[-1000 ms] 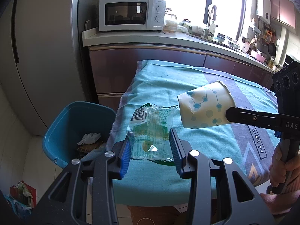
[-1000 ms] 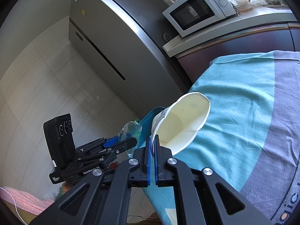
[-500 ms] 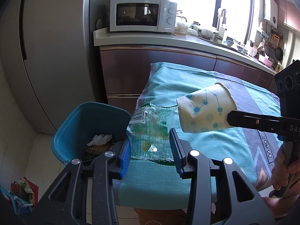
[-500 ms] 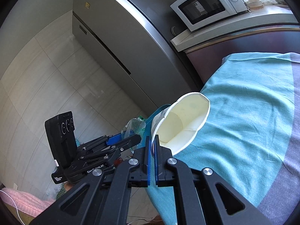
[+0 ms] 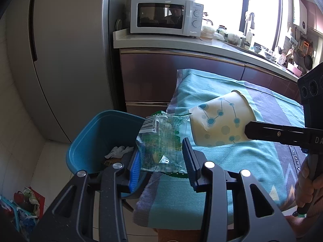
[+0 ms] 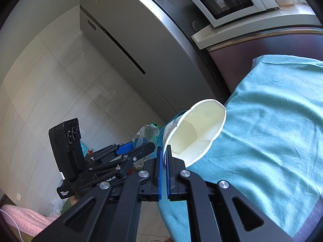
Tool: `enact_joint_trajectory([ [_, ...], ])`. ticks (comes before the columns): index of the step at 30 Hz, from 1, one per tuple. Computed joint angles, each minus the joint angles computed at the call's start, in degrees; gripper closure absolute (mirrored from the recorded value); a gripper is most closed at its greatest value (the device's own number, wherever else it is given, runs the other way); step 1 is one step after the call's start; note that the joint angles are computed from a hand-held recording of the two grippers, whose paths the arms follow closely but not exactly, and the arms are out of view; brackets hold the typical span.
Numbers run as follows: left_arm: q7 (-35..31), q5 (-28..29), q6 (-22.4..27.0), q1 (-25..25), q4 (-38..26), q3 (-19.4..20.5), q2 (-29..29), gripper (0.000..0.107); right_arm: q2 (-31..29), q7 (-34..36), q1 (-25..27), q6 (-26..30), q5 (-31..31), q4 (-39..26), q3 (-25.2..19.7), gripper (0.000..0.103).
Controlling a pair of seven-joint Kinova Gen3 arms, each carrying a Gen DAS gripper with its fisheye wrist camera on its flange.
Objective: Collect trash
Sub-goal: 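Carry the packet and paper cup together toward the teal bin with both tools, then lower the packet and cup into the teal bin with both tools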
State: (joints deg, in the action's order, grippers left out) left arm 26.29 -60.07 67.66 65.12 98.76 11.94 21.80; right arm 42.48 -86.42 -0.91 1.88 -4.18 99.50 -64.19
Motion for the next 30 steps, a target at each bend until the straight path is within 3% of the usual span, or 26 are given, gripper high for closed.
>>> enact_joint_trajectory([
  [12, 0.75, 0.7, 0.65, -1.31, 1.7, 0.29, -1.22, 0.069, 0.4, 3.54, -3.74, 3.97, -3.31, -4.52, 2.77, 0.101],
  [30, 2.37, 1.52, 0.8, -2.55, 3.0, 0.54, -1.55, 0.069, 0.76, 13.67, -8.36, 10.33, -14.28, -10.38, 7.98, 0.101],
])
